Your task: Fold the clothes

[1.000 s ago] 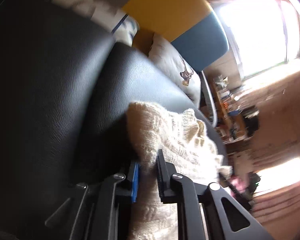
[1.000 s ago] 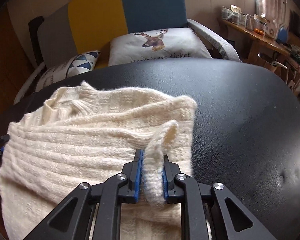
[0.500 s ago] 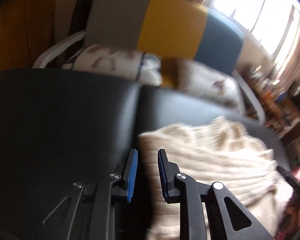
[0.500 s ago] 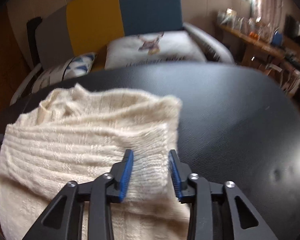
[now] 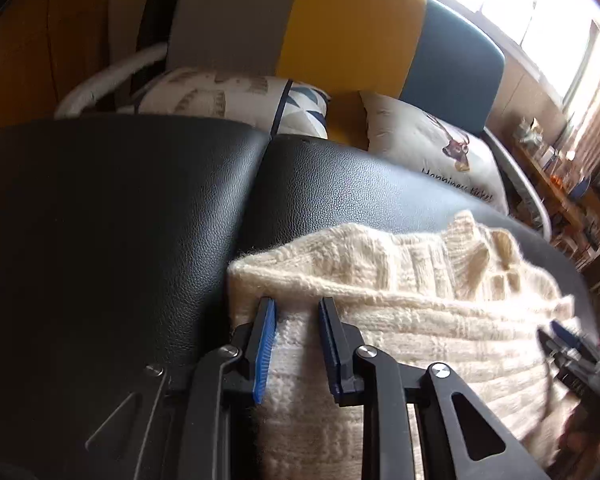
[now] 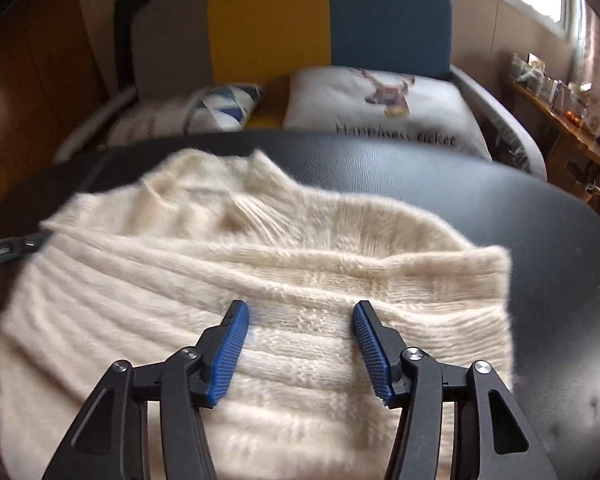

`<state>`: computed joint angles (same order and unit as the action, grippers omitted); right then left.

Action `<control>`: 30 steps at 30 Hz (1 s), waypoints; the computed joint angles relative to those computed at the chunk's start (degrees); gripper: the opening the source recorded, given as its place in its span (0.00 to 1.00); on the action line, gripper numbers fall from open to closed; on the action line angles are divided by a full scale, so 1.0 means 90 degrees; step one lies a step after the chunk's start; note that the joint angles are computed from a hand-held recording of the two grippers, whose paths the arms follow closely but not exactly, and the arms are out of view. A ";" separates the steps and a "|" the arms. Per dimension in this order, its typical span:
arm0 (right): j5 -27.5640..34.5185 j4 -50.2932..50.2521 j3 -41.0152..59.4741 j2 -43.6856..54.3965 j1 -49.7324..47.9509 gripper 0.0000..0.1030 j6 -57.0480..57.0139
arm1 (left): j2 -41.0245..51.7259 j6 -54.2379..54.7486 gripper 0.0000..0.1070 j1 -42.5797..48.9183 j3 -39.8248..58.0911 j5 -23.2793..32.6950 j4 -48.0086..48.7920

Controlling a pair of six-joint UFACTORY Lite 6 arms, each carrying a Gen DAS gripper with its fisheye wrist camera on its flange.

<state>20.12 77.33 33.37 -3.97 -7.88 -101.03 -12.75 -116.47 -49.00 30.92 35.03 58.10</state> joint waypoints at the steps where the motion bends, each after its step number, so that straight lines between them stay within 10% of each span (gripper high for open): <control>1: -0.0061 0.0449 -0.0050 0.0033 0.0045 0.59 -0.0400 | 0.0015 0.0063 0.22 -0.0054 0.0025 0.0102 -0.0037; 13: 0.4030 -0.1808 0.1612 0.1068 -0.4173 0.59 0.1123 | -0.1289 -0.1724 0.22 -0.3080 -0.0575 0.2116 -0.0492; 20: 0.3733 -0.2014 0.2398 0.2327 -0.3897 0.45 0.1469 | -0.0499 -0.2297 0.23 -0.4075 -0.0510 0.2477 -0.0874; 23: 0.2650 -0.1814 0.1590 0.1646 -0.3327 0.18 0.0767 | -0.0416 -0.2381 0.26 -0.4274 -0.0490 0.2710 -0.0968; 27: 0.0665 -0.1192 0.0372 -0.0047 -0.2104 0.13 -0.0610 | -0.0512 -0.2370 0.25 -0.4728 -0.0308 0.3639 -0.0832; 30: -0.0152 -0.0841 0.0333 -0.0288 -0.1569 0.13 -0.1029 | -0.0373 -0.1588 0.25 -0.4080 -0.0393 0.2714 -0.0867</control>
<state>18.75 69.76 36.36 -6.56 -21.99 -110.29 -16.11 -130.77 -85.72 27.39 59.46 50.30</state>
